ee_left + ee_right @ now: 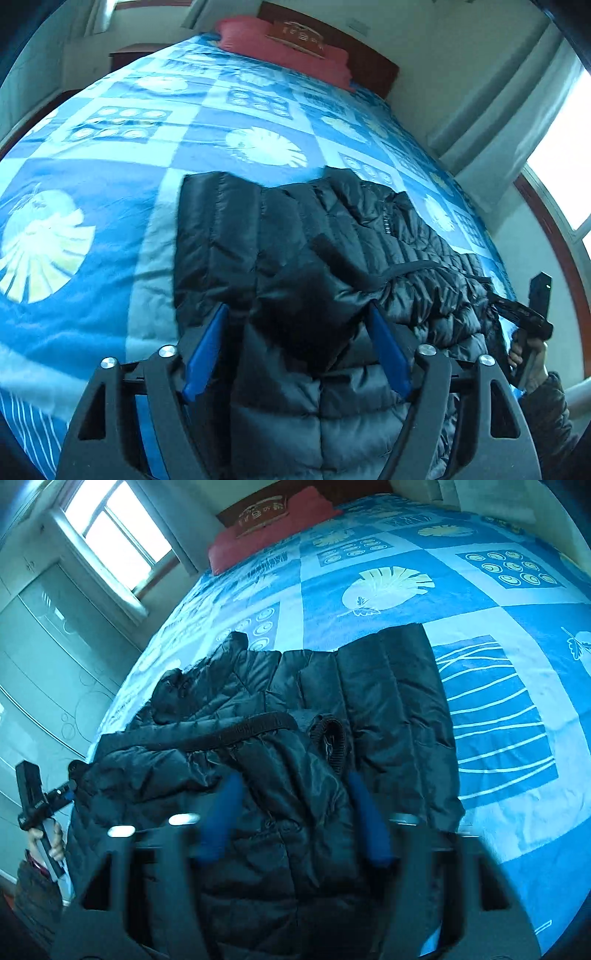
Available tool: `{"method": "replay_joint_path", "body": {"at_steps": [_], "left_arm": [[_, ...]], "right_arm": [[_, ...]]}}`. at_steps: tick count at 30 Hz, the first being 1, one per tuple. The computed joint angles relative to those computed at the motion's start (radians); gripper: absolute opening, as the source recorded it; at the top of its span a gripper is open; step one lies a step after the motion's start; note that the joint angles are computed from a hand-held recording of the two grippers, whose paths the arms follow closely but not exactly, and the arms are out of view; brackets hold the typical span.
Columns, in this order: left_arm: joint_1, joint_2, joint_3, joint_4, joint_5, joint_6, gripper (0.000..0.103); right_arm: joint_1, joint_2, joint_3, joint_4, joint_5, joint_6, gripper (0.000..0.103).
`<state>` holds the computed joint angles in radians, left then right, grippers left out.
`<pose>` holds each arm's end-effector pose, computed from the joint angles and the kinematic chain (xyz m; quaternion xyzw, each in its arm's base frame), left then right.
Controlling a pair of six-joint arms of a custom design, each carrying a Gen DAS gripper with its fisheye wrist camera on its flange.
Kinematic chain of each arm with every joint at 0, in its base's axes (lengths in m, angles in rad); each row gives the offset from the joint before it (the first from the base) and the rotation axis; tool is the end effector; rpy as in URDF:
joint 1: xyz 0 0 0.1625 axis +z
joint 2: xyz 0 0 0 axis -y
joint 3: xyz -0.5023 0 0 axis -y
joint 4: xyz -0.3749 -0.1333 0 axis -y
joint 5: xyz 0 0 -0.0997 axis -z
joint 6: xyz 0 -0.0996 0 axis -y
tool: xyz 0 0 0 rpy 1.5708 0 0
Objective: Fold large clothes
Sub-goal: 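Lift the hem with both tools and fold it toward the collar, then lay the folded hem onto the jacket and open both tools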
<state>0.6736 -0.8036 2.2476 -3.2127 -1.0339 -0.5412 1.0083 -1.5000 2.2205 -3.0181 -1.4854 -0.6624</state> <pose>-0.2842 -0.4625 0.0879 0.1441 0.9489 -0.2455 0.1358 -0.1241 -0.4628 0.4083 0.0618 -0.9319 0.3135 0.1715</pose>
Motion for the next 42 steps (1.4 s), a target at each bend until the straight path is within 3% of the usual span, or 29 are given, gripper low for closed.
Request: {"method": "replay_joint_path", "body": {"at_steps": [1,4,9,16,23,29,35,39,41,42], "left_arm": [[-0.003,0.002,-0.011,0.025,0.003,0.012,0.042],[-0.042,0.009,-0.021,0.076,0.064,0.045,0.025],[-0.115,0.000,-0.002,0.036,0.133,0.072,0.019],[-0.117,0.014,-0.110,0.047,0.243,0.126,0.019],[-0.023,0.123,-0.327,0.152,0.323,0.182,0.019],[0.058,0.210,-0.419,0.258,0.344,0.136,0.019],[0.101,0.261,-0.427,0.234,0.358,0.129,0.019],[0.107,0.271,-0.430,0.243,0.368,0.104,0.029],[0.110,0.253,-0.421,0.234,0.340,0.086,0.033],[0.111,0.237,-0.410,0.233,0.328,0.065,0.041]], "right_arm": [[-0.001,-0.001,0.003,0.001,0.007,-0.009,0.025],[0.002,-0.017,0.034,-0.045,0.021,-0.036,0.015],[-0.014,-0.107,0.092,-0.078,0.119,-0.080,0.011],[0.091,-0.070,0.010,-0.147,0.076,-0.007,0.011],[0.204,0.121,-0.152,-0.226,-0.093,0.056,0.010],[0.189,0.260,-0.247,-0.223,-0.214,0.076,0.009],[0.157,0.319,-0.287,-0.211,-0.236,0.084,0.011],[0.153,0.321,-0.293,-0.191,-0.236,0.112,0.015],[0.148,0.309,-0.295,-0.171,-0.223,0.131,0.021],[0.146,0.302,-0.293,-0.166,-0.218,0.141,0.028]]}}
